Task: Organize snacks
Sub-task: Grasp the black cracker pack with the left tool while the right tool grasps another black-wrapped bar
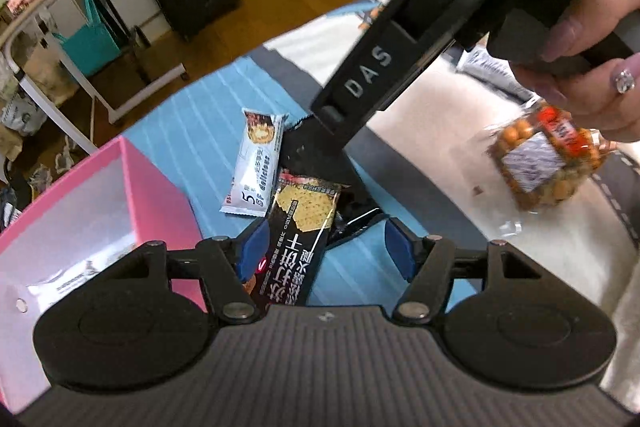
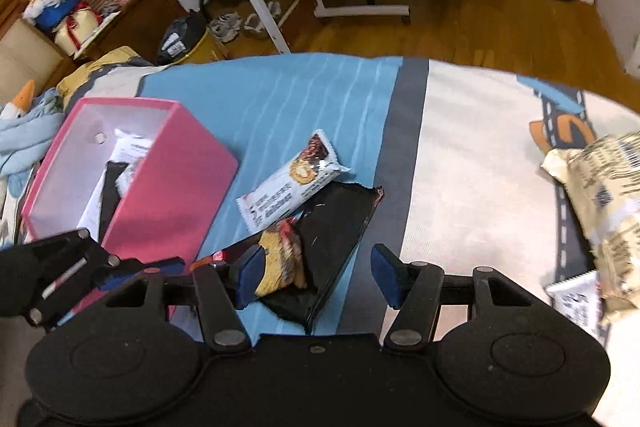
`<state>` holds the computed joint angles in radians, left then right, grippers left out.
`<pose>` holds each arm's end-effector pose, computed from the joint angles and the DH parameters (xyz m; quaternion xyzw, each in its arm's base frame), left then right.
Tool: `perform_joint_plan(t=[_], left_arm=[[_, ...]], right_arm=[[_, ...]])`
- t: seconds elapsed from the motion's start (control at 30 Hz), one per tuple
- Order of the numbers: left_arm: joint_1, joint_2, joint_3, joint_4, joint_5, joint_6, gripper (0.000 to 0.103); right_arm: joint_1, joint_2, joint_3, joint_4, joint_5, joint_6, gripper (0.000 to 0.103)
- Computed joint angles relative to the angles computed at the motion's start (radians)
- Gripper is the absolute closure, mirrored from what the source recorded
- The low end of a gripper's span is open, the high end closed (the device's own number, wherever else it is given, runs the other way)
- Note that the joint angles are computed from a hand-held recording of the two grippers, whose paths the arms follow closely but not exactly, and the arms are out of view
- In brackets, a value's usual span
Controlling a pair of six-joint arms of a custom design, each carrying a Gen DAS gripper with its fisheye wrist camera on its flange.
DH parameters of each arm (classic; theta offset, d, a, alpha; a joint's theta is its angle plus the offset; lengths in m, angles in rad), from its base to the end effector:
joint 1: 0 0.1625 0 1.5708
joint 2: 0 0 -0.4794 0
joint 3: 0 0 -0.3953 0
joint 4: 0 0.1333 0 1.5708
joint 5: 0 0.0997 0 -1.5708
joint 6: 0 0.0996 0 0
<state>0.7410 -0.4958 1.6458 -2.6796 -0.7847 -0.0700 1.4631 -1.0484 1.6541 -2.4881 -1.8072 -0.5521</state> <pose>-0.3640 -0.6093 -0.0447 0.3498 0.8548 -0.1494 0.3531 0.0353 -0.6966 0.2913 0.1983 -0.9609 0.1080 0.1601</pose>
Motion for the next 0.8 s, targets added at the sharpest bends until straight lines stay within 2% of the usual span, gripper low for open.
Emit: perform_joint_plan(t=[0.1,0.2,0.4,0.57,0.77,0.8], left_arm=[[0.029,0.009,-0.033,0.049,-0.033,0.002,0.039],[0.047,0.014,-0.061,0.088,-0.042,0.001,0.031],[0.070,0.036,-0.112,0.142,-0.066,0.004,0.026],[0.086,0.057,-0.186,0.304,-0.074,-0.137,0.023],[0.080,0.069,-0.182,0.290,-0.043,-0.182,0.020],[0.077,0.070,-0.176,0.283,-0.041,-0.180,0.017]], right_arm=[[-0.012,0.035,-0.027,0.018,-0.005,0.021,0.039],[-0.018,0.062,-0.039,0.012,-0.016,0.014,0.039],[-0.021,0.091,-0.056,0.016,0.017,0.006,0.039],[-0.023,0.102,-0.056,-0.009,0.030,0.012,0.036],[-0.027,0.114,-0.060,-0.031,0.042,0.023,0.032],[-0.026,0.118,-0.059,-0.040,0.038,0.021,0.031]])
